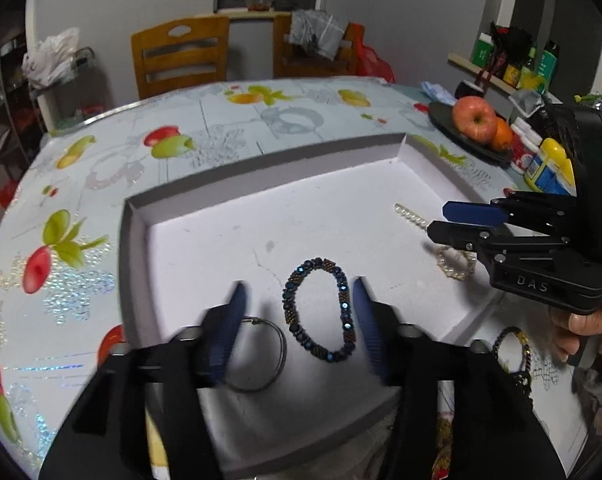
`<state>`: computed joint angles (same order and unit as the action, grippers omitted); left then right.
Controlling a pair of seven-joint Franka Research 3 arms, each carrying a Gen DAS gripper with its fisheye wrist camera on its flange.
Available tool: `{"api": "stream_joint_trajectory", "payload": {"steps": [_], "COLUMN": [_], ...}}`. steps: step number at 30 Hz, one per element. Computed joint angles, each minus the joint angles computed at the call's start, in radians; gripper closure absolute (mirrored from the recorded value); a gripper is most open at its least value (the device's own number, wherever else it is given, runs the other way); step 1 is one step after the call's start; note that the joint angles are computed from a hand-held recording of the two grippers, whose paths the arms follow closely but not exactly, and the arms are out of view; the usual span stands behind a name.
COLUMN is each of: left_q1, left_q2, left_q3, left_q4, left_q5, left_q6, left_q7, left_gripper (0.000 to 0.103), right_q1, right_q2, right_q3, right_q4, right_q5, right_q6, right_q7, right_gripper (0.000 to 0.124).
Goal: Organize jewelry
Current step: 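Carry the blue bracelet and pearl hairpin into the tray and release both, then move both grippers back toward the remaining bead jewelry pile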
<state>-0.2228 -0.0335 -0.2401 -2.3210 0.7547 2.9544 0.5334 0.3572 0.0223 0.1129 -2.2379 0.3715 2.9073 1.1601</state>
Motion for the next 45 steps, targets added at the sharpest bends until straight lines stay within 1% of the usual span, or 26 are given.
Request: {"api": "stream_joint_trajectory", "payload": {"steps": [1, 2, 3, 4, 6, 8, 11, 14, 18, 23, 27, 34, 36, 39, 41, 43, 45], "left_q1": [-0.001, 0.0, 0.008, 0.02, 0.027, 0.039, 0.053, 0.065, 0.08, 0.119, 0.125, 0.116, 0.095, 0.082, 0.086, 0.082, 0.076], "left_q2": [-0.012, -0.025, -0.04, -0.064, -0.091, -0.122, -0.17, -0.227, -0.287, -0.328, -0.325, -0.314, -0.305, -0.289, -0.28, -0.273, -0.264], "left_q3": [-0.001, -0.004, -0.011, -0.022, -0.032, -0.045, -0.065, -0.093, -0.136, -0.205, -0.236, -0.275, -0.273, -0.277, -0.291, -0.293, -0.288], "left_q4": [-0.007, -0.014, -0.021, -0.032, -0.052, -0.076, -0.12, -0.166, -0.225, -0.278, -0.3, -0.302, -0.296, -0.287, -0.273, -0.262, -0.253], "left_q5": [0.005, 0.017, 0.062, 0.128, 0.146, 0.173, 0.187, 0.192, 0.179, 0.168, 0.144, 0.133, 0.127, 0.129, 0.142, 0.153, 0.168], "left_q6": [-0.004, -0.006, -0.004, -0.005, -0.001, 0.009, 0.035, 0.053, 0.087, 0.11, 0.117, 0.11, 0.105, 0.113, 0.101, 0.087, 0.081], "left_q7": [-0.005, -0.017, -0.06, -0.124, -0.15, -0.194, -0.231, -0.241, -0.235, -0.259, -0.252, -0.238, -0.222, -0.214, -0.221, -0.233, -0.247], "left_gripper": [0.039, 0.025, 0.02, 0.02, 0.02, 0.02, 0.02, 0.02, 0.02, 0.02, 0.02, 0.02, 0.02, 0.02, 0.02, 0.02, 0.024], "right_q1": [0.002, 0.006, 0.012, 0.02, 0.036, 0.056, 0.079, 0.106, 0.158, 0.186, 0.222, 0.255, 0.264, 0.277, 0.289, 0.29, 0.297], "right_q2": [-0.015, -0.038, -0.056, -0.076, -0.105, -0.135, -0.174, -0.212, -0.269, -0.327, -0.366, -0.436, -0.45, -0.47, -0.481, -0.484, -0.486], "right_q3": [0.004, 0.007, 0.007, 0.005, -0.002, -0.014, -0.03, -0.05, -0.094, -0.117, -0.151, -0.18, -0.187, -0.193, -0.203, -0.202, -0.204], "right_q4": [-0.014, -0.035, -0.053, -0.069, -0.093, -0.121, -0.16, -0.2, -0.257, -0.325, -0.374, -0.451, -0.465, -0.489, -0.499, -0.506, -0.51], "right_q5": [0.022, 0.053, 0.078, 0.115, 0.161, 0.213, 0.256, 0.303, 0.384, 0.411, 0.454, 0.498, 0.506, 0.513, 0.514, 0.509, 0.508], "right_q6": [0.013, 0.033, 0.05, 0.062, 0.074, 0.095, 0.109, 0.128, 0.14, 0.139, 0.135, 0.13, 0.132, 0.141, 0.137, 0.136, 0.135], "right_q7": [-0.02, -0.047, -0.07, -0.1, -0.135, -0.176, -0.206, -0.237, -0.296, -0.312, -0.339, -0.362, -0.364, -0.37, -0.374, -0.371, -0.37], "right_gripper": [0.08, 0.076, 0.076, 0.075, 0.071, 0.064, 0.062, 0.062, 0.062, 0.062, 0.062, 0.062, 0.062, 0.062, 0.062, 0.062, 0.062]}}
